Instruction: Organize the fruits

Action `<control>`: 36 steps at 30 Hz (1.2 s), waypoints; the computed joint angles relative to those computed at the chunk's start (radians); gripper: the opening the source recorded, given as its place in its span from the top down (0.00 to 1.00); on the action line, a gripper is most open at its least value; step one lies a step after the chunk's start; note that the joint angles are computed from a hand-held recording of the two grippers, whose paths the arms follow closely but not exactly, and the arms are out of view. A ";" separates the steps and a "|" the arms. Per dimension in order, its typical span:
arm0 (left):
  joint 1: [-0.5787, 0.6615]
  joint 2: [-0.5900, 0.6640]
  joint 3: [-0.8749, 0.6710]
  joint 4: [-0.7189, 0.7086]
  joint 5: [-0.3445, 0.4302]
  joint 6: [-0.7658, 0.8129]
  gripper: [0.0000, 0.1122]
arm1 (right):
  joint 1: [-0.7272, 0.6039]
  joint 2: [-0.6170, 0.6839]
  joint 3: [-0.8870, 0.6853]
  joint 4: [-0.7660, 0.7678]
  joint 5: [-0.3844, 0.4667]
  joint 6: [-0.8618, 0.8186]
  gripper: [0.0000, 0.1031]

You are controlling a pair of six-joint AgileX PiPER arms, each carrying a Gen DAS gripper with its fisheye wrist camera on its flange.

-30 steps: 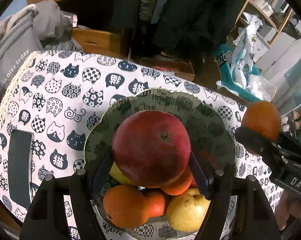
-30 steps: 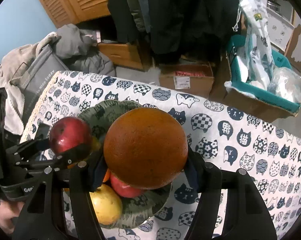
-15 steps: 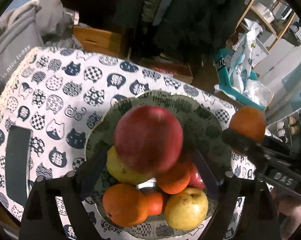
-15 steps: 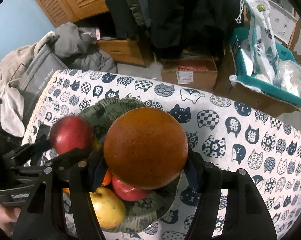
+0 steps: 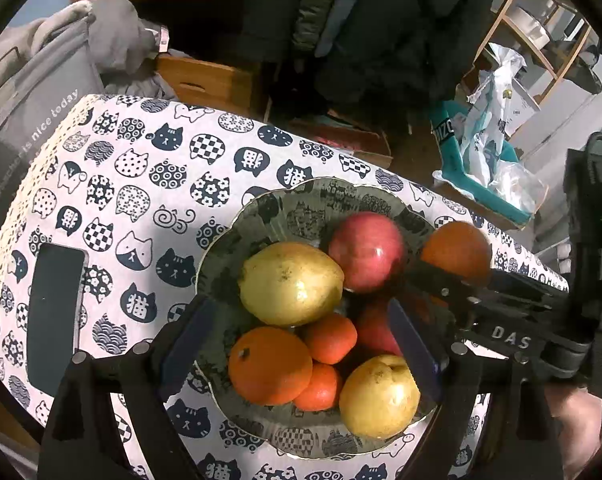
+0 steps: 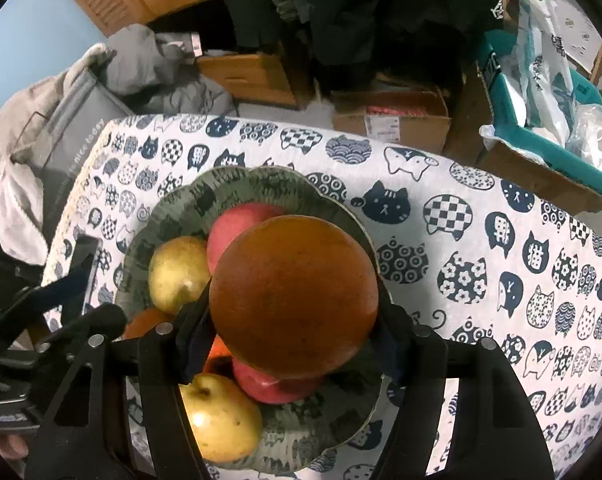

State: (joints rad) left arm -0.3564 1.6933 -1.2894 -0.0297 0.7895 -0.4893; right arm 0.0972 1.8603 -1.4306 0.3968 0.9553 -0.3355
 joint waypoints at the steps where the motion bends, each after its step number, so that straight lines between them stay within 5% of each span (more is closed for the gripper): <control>1: -0.002 -0.004 0.002 0.005 0.000 -0.003 0.20 | 0.000 -0.007 0.006 0.007 -0.006 -0.006 0.32; 4: -0.005 -0.012 0.004 0.017 0.004 -0.014 0.20 | -0.002 -0.027 0.001 0.006 -0.015 -0.006 0.24; 36: -0.201 -0.290 -0.084 0.298 0.136 -0.250 0.20 | -0.063 -0.488 0.055 -0.174 -0.020 -0.004 0.22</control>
